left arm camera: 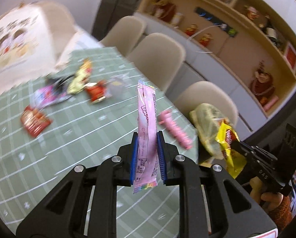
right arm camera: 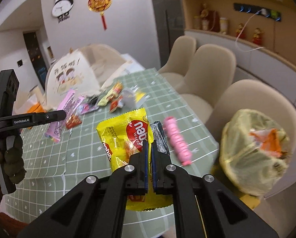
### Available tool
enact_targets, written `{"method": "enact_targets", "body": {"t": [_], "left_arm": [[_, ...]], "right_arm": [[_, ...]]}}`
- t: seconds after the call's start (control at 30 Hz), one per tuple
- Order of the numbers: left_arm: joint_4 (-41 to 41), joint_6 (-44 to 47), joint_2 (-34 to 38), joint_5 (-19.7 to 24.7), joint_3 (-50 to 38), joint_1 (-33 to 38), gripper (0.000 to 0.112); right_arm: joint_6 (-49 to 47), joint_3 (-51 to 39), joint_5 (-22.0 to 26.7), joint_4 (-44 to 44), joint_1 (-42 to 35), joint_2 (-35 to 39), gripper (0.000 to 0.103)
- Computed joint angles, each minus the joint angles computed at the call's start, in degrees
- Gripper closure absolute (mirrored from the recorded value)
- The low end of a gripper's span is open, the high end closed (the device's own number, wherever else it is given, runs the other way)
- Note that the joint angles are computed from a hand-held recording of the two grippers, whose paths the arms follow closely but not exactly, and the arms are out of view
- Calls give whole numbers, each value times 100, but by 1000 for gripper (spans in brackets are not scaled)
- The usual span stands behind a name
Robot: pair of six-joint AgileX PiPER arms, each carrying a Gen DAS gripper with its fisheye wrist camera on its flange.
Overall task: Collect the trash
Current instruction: 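Carry the pink wrapper and yellow bag over the bin and open both tools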
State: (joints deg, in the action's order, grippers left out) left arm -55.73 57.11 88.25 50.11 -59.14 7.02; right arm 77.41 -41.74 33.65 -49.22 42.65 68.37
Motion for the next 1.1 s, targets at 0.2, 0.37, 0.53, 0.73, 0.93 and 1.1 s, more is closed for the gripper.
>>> {"method": "enact_targets", "body": {"t": [0.2, 0.37, 0.53, 0.73, 0.93, 1.1], "left_arm": [[100, -707, 212, -435, -890, -1535, 95], [427, -1426, 813, -754, -2033, -2719, 95], [724, -2090, 1588, -814, -3135, -3604, 95], [1463, -3147, 2892, -514, -4650, -4403, 95], [2481, -4381, 4530, 201, -6729, -4979, 95], [3124, -5213, 5801, 1011, -8794, -5310, 94]], "right_arm": [[-1280, 154, 232, 454, -1008, -1042, 98], [-4102, 39, -98, 2131, -2978, -1706, 98], [-6966, 124, -507, 4412, -5174, -2051, 98], [-10403, 290, -375, 7502, -7642, -1957, 98], [-13645, 395, 255, 10119, -9589, -1284, 98], [-14177, 381, 261, 10446, -9975, -735, 98]]}}
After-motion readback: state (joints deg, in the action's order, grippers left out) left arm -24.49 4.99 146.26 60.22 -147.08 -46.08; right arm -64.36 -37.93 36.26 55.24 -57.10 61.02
